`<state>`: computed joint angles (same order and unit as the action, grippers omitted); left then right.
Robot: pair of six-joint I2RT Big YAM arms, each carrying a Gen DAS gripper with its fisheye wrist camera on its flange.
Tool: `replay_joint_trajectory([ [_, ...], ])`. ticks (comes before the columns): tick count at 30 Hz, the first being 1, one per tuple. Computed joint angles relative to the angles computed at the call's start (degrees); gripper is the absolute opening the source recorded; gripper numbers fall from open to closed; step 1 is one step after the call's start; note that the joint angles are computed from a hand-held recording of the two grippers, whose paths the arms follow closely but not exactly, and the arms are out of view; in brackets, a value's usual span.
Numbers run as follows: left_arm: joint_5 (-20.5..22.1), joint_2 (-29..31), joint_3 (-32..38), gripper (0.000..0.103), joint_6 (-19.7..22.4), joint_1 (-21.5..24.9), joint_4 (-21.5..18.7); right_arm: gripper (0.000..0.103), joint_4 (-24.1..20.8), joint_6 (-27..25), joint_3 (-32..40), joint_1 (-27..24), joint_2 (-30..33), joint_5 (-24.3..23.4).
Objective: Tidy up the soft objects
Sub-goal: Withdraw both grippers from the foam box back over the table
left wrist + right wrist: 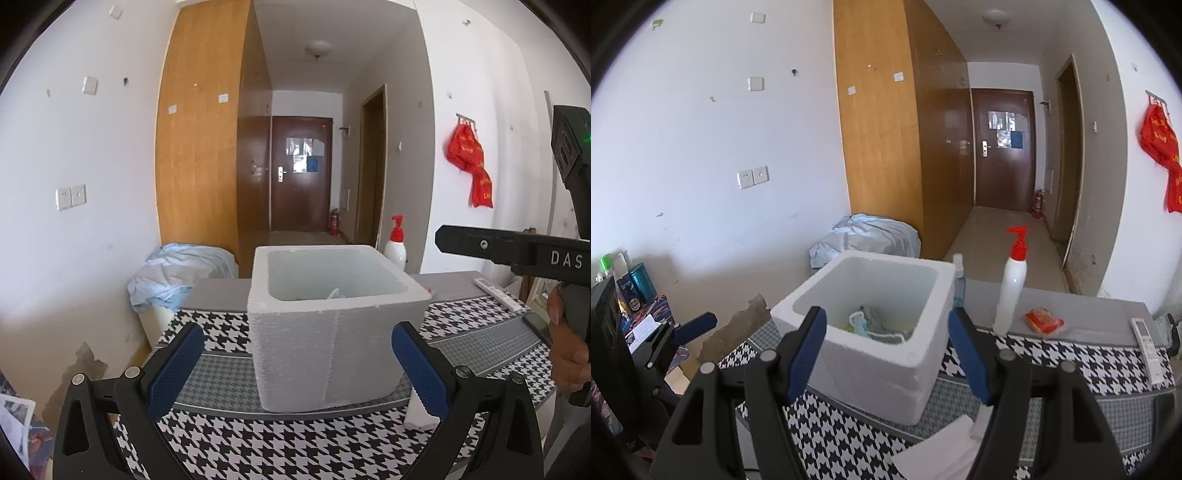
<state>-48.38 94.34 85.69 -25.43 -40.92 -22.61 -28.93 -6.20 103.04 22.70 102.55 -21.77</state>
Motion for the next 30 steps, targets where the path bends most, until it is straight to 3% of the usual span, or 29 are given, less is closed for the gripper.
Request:
replay_joint_trajectory([
  [9, -1.8, 1.3, 1.2, 0.102, -3.2, -1.8, -0.1, 0.073, 2.4, -1.1, -4.9, -2.7, -2.5, -2.5],
  [22, -6.2, 3.6, 5.2, 0.102, -5.2, -5.4, -5.6, 0.073, 4.8, -0.1, -11.1, -5.6, -6.2, -5.8],
  [30, -5.5, 4.1, 5.3, 0.102, -6.3, -6.3, -6.3, 0.073, 5.4, 0.9, -14.6, -6.8, -7.9, -5.4],
])
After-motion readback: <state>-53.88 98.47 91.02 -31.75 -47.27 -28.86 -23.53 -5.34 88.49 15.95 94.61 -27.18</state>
